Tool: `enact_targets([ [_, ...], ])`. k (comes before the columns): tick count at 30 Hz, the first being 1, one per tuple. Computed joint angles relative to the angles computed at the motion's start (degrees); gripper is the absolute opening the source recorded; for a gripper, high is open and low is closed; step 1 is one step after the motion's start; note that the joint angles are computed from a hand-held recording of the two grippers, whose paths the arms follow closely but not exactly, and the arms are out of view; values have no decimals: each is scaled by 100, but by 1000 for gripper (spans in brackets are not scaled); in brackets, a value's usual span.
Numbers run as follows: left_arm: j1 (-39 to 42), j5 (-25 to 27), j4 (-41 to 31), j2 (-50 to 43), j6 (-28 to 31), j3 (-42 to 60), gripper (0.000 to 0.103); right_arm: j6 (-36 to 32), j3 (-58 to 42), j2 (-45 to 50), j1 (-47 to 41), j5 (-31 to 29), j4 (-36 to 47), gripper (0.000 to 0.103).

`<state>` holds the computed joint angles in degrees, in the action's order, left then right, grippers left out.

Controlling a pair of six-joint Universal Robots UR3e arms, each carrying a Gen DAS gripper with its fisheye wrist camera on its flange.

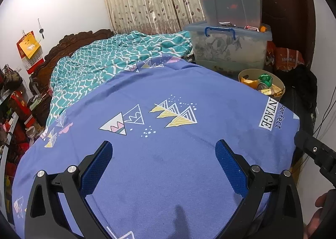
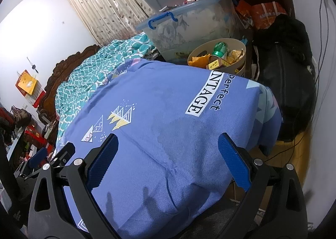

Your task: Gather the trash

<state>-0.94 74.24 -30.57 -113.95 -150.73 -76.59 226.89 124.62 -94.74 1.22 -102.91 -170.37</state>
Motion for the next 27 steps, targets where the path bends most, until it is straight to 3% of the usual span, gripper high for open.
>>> enact_targets([
  [27, -82, 262, -74, -186, 46, 144, 94, 12, 48, 188, -164, 313, -94, 95],
])
